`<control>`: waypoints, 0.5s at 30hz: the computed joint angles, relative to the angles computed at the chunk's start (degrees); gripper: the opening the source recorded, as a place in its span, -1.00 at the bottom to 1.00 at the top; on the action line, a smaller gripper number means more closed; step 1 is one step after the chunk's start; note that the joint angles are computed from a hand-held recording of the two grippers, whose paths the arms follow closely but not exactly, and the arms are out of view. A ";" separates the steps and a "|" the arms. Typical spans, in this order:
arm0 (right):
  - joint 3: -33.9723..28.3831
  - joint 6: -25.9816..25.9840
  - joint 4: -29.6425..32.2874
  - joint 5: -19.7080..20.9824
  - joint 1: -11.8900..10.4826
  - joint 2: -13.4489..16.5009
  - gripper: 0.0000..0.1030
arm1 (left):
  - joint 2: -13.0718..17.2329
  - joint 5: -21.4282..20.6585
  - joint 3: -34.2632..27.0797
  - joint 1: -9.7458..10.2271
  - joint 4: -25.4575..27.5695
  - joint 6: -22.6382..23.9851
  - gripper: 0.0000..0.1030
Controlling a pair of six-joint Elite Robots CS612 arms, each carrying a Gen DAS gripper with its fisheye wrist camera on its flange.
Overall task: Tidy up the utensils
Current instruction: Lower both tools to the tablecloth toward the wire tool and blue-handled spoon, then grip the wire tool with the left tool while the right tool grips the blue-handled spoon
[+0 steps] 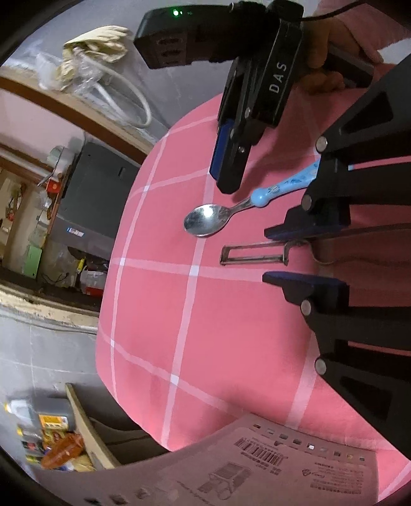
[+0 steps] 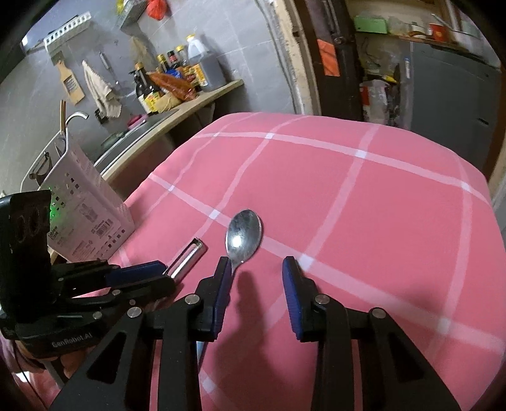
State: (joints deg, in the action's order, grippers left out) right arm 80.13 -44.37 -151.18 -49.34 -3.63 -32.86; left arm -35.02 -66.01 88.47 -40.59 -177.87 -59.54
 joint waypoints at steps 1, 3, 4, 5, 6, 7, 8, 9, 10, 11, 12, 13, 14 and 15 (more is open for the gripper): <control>-0.28 -0.45 0.36 -0.36 0.22 0.05 -0.42 | 0.05 -0.24 0.18 0.07 -0.75 -0.25 -0.69; -0.80 -1.37 1.06 -0.96 0.61 0.11 -0.42 | 0.16 -0.38 0.24 0.06 -1.28 -0.32 -0.69; -1.16 -1.75 1.91 -1.48 0.81 0.14 -0.42 | 0.23 -0.30 0.16 0.05 -1.21 -0.27 -0.69; -1.34 -2.03 2.36 -1.66 0.82 0.16 -0.42 | 0.25 -0.20 0.11 0.01 -1.08 -0.25 -0.69; -1.63 -2.38 3.15 -1.74 0.90 0.18 -0.42 | 0.28 -0.16 0.07 -0.03 -1.06 -0.30 -0.69; -2.21 -2.96 4.71 -1.86 1.02 0.25 -0.42 | 0.31 -0.20 0.10 -0.04 -1.26 -0.36 -0.69; -2.59 -3.28 5.56 -1.77 1.09 0.33 -0.42 | 0.36 -0.27 0.09 -0.06 -1.51 -0.49 -0.69; -2.85 -3.47 5.90 -1.70 1.13 0.46 -0.43 | 0.37 -0.31 0.14 -0.09 -1.70 -0.57 -0.69; -3.49 -3.92 6.61 -1.76 1.31 0.70 -0.45 | 0.38 -0.30 0.16 -0.13 -1.80 -0.65 -0.69; -4.07 -4.40 7.28 -1.72 1.46 0.93 -0.45 | 0.36 -0.30 0.24 -0.09 -1.87 -0.59 -0.69; -4.82 -5.05 8.30 -1.88 1.69 1.13 -0.45 | 0.35 -0.19 0.22 -0.13 -1.78 -0.56 -0.69; -5.22 -5.64 8.82 -2.12 1.92 1.23 -0.45 | 0.35 -0.15 0.20 -0.13 -1.70 -0.51 -0.69; -5.42 -6.14 9.08 -2.35 2.08 1.26 -0.45 | 0.28 -0.07 0.40 -0.18 -1.83 -0.49 -0.69; -5.54 -6.33 9.08 -2.53 2.23 1.30 -0.45 | 0.29 -0.04 0.44 -0.20 -1.94 -0.50 -0.69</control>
